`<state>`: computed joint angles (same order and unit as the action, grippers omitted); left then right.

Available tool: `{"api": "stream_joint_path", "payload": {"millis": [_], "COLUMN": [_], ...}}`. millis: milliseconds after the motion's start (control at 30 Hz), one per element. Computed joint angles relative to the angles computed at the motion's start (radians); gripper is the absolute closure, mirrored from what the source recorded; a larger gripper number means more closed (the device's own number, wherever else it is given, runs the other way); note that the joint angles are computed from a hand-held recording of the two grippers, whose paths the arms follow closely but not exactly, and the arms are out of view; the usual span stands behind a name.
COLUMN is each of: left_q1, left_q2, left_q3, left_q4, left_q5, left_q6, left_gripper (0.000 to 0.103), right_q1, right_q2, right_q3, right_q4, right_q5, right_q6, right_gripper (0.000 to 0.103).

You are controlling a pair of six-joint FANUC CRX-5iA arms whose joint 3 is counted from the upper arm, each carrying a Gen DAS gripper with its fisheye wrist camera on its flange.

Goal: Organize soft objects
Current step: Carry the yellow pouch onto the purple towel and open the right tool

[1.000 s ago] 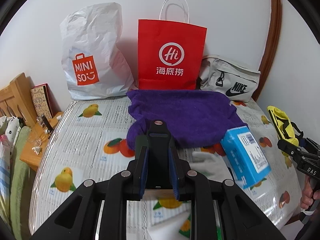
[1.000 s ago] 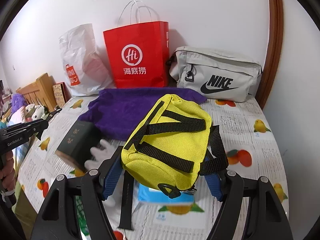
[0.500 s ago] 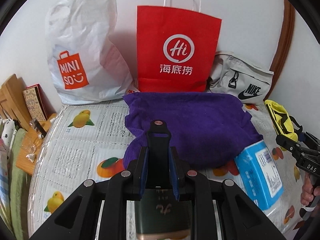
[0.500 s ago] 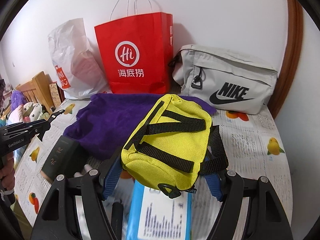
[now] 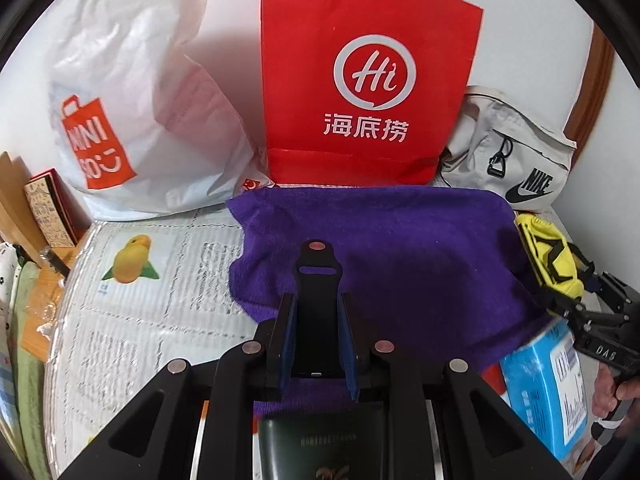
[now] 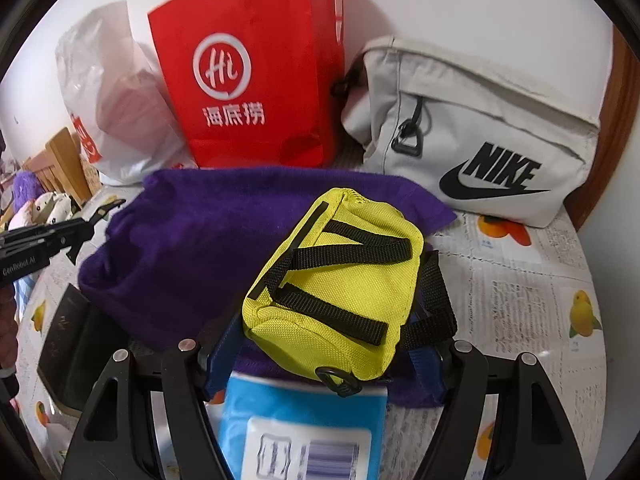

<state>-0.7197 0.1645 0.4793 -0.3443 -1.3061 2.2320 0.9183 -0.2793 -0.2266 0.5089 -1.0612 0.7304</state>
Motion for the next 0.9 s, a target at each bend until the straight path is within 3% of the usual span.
{"api": "stream_joint_path", "payload": {"millis": [533, 833, 867, 900], "left_q1": [0.100, 0.104, 0.105, 0.104], "left_q2": [0.134, 0.160, 0.159, 0.159], "left_q3": [0.084, 0.116, 0.115, 0.119], "left_q4": [0.097, 0.103, 0.107, 0.108], "left_q5": [-0.002, -0.026, -0.024, -0.031], "left_q6": [-0.073, -0.077, -0.080, -0.078], "left_gripper": [0.083, 0.083, 0.081, 0.074], "right_q1": [-0.100, -0.125, -0.120, -0.116], "right_q2": [0.136, 0.165, 0.161, 0.159], "right_q3": [0.130, 0.170, 0.164, 0.160], "right_q4": [-0.159, -0.222, -0.211, -0.202], "right_q5": [-0.055, -0.070, -0.068, -0.068], "right_q6": [0.153, 0.207, 0.201, 0.194], "right_gripper": [0.029, 0.024, 0.024, 0.021]}}
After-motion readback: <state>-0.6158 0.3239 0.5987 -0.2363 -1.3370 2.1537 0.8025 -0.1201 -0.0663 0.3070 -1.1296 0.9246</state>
